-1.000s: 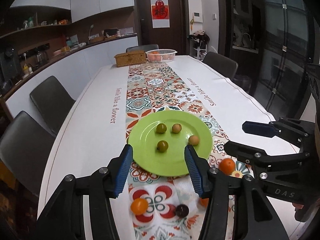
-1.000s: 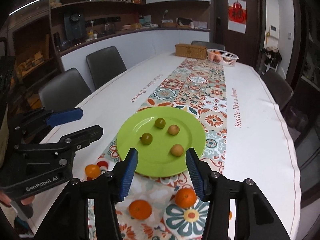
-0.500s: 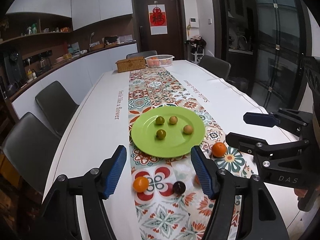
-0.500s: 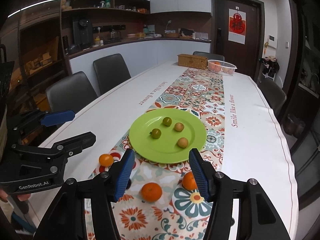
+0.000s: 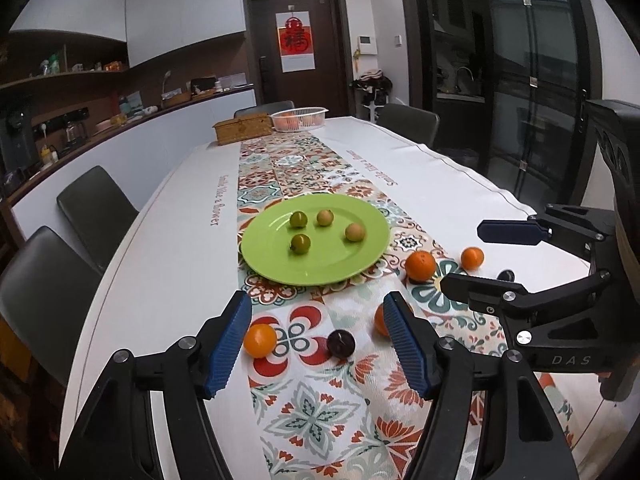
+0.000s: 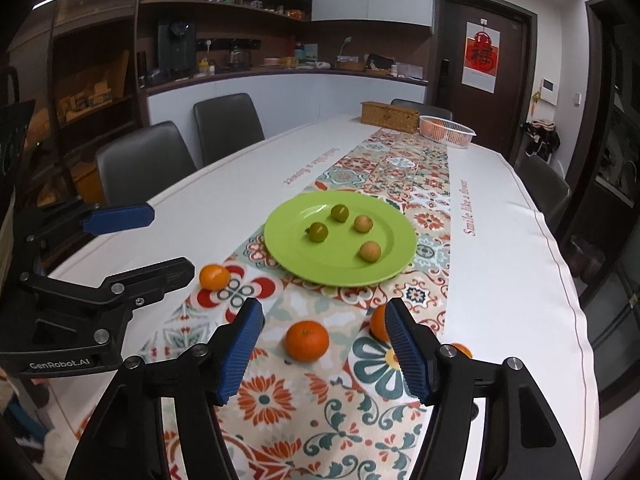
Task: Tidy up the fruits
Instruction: 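Withdraw both tools from the plate toward the plum and oranges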
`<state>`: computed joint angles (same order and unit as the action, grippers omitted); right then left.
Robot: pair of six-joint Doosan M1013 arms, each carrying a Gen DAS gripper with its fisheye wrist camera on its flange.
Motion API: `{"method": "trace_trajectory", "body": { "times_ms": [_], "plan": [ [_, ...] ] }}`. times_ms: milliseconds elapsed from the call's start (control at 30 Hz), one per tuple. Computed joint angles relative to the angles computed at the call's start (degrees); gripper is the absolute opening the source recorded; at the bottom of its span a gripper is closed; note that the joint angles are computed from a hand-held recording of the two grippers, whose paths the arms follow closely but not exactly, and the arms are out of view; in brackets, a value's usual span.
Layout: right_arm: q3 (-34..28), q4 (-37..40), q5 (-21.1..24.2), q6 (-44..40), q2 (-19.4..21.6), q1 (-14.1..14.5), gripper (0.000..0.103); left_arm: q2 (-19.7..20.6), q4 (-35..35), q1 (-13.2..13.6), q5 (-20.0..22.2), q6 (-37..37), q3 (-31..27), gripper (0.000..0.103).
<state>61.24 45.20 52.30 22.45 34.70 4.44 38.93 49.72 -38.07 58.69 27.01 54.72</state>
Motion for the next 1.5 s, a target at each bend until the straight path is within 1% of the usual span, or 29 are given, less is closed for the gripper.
{"method": "trace_trajectory", "body": {
  "times_ms": [200,500,700,933,1000,1067,1133,1333,1433,1500],
  "plan": [
    [0.5,-1.3,0.6,-0.7,0.4,0.2,0.064,-0.1,-0.7,0.1,-1.9,0.9,1.7,0.067],
    [1.4,-3.9,0.6,-3.1,0.9,0.8,0.064,-0.1,-2.5,0.3,-4.4,5.4,3.6,0.067],
    [1.9,-6.1,0.1,-4.9,1.2,1.2,0.064,0.2,-5.8,1.0,-6.1,8.9,4.1,0.067],
    [-0.5,-8.0,2.8,-3.1,3.1,1.7,0.064,1.3,-11.3,2.5,-7.4,12.6,3.2,0.059],
    [-1.3,-8.9,3.2,-2.1,3.7,1.9,0.064,1.7,-12.8,3.0,-7.0,13.5,2.6,0.057],
    [-2.3,-9.6,3.7,-1.1,4.4,2.2,0.064,2.0,-14.8,3.4,-7.1,14.7,2.2,0.051],
    [-3.1,-10.3,4.4,-0.1,5.0,2.3,0.064,2.3,-17.2,3.9,-7.6,15.9,1.8,0.048],
    [-5.1,-12.0,5.9,2.4,6.4,2.7,0.064,3.1,-20.3,4.6,-8.1,17.3,0.5,0.044],
    [-5.9,-12.4,6.3,3.1,6.9,2.8,0.063,3.6,-21.3,4.9,-7.7,18.1,-0.4,0.042],
    [-6.5,-12.9,6.8,3.8,7.2,2.9,0.06,3.8,-21.8,5.0,-7.7,18.8,-0.7,0.041]
  ]
}}
